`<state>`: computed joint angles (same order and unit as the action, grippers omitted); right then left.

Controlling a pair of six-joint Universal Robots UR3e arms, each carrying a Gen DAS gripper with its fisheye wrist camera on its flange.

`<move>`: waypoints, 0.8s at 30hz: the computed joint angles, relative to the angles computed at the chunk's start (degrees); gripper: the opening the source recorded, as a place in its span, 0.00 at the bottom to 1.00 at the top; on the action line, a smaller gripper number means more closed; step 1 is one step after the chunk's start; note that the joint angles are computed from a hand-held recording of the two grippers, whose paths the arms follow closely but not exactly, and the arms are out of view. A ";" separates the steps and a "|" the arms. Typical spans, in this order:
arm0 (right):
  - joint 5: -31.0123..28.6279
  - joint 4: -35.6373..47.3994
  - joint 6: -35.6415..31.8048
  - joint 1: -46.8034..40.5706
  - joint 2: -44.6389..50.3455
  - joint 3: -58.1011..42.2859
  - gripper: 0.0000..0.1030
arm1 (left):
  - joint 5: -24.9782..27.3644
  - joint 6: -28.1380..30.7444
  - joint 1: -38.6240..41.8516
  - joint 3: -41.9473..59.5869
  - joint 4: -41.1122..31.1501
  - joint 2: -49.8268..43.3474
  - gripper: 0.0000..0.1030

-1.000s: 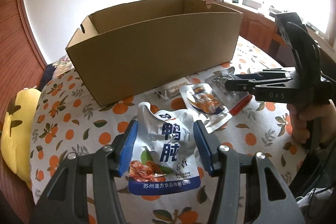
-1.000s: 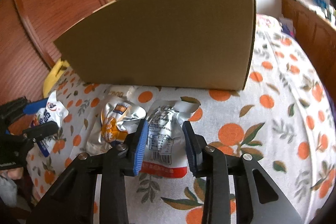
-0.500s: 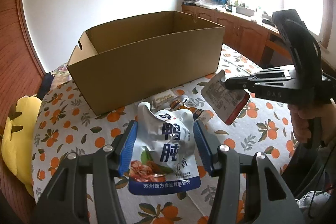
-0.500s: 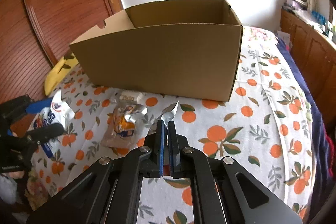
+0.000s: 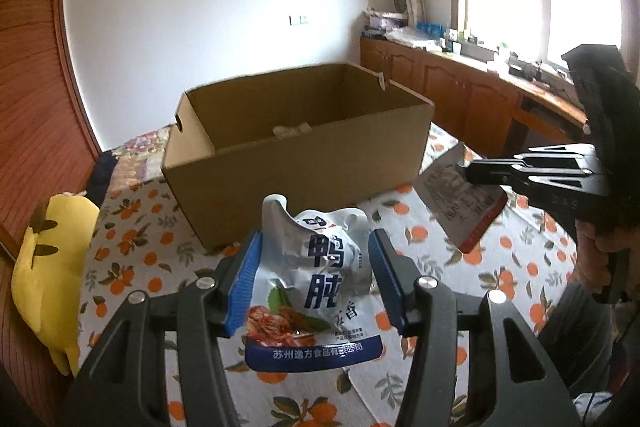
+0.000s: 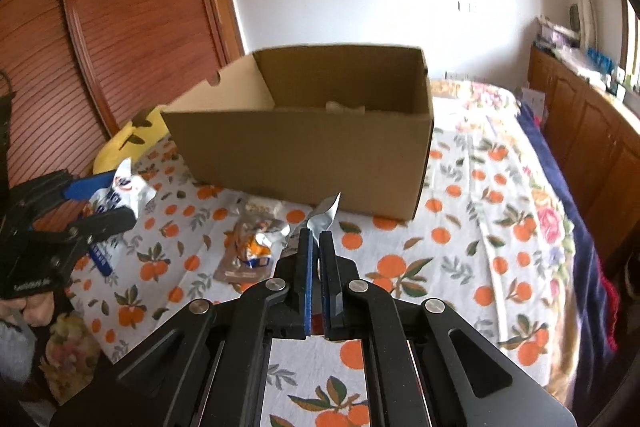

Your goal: Organize snacks

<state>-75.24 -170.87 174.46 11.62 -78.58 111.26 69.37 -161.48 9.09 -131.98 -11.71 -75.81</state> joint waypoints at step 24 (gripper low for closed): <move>-1.84 9.03 -6.55 1.15 3.79 -19.66 0.01 | 0.43 -6.12 -0.86 20.23 5.68 -18.06 0.52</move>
<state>-77.09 -161.84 167.91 12.76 -74.79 91.60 69.80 -167.60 8.23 -111.75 -6.02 -93.87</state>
